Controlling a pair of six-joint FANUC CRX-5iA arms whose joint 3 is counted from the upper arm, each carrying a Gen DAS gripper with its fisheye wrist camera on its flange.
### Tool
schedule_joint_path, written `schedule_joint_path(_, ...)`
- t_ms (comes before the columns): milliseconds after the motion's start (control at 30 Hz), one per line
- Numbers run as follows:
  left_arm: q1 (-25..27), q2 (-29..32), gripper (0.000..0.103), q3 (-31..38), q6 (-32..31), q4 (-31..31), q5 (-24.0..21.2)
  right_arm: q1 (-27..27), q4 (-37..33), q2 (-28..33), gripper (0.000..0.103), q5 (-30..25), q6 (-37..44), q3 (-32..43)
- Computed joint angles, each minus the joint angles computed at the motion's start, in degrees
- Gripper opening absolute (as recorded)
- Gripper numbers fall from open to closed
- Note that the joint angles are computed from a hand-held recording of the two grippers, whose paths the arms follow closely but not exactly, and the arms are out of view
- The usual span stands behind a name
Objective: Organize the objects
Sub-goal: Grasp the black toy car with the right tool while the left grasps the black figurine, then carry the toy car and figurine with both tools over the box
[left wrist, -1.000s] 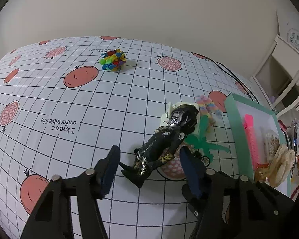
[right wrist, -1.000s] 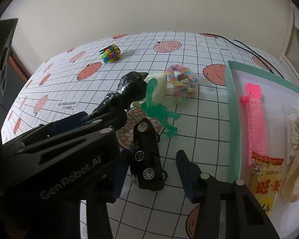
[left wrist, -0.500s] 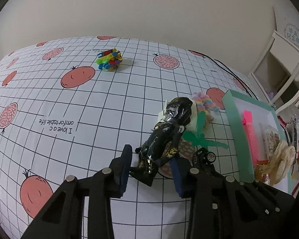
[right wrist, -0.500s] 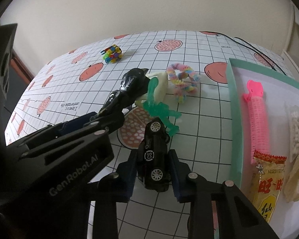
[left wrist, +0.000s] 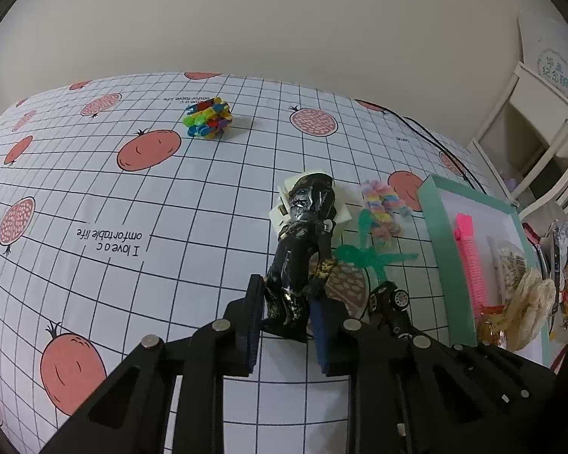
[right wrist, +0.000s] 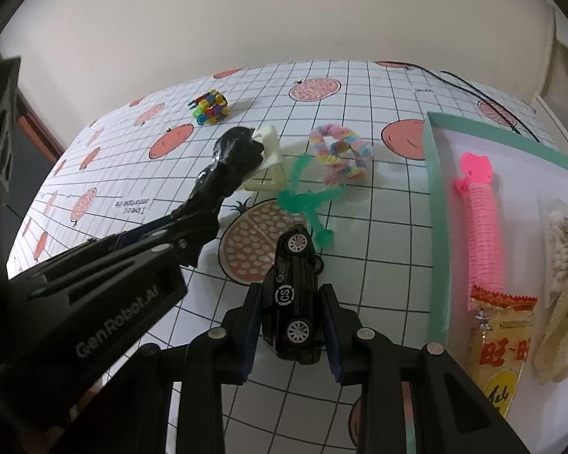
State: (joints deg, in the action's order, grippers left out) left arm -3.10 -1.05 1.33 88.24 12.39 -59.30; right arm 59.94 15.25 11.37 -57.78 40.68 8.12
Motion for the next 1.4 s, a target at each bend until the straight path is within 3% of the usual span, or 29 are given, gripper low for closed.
schedule_joint_path(567,-0.11,-2.96,0.024,1.08,-0.30,-0.17,0.95,0.38,5.64,-4.60,0.032,4.16,-3.34,-4.09)
schedule_joint_path(900,-0.81,-5.16,0.024,1.56,-0.07,1.41,2.35,-0.13,12.45,-10.70,0.032,6.01,-9.46,-9.85)
schedule_joint_path(1267,-6.01,-3.31,0.024,5.20,0.60,1.38,3.40,-4.88,15.00,-15.67,0.032,8.01,-10.70,-12.33)
schedule_joint_path(1400,-6.70,-1.47,0.024,7.37,1.07,4.13,3.23,-7.24,15.62,-16.36,0.032,7.61,-11.80,-11.74)
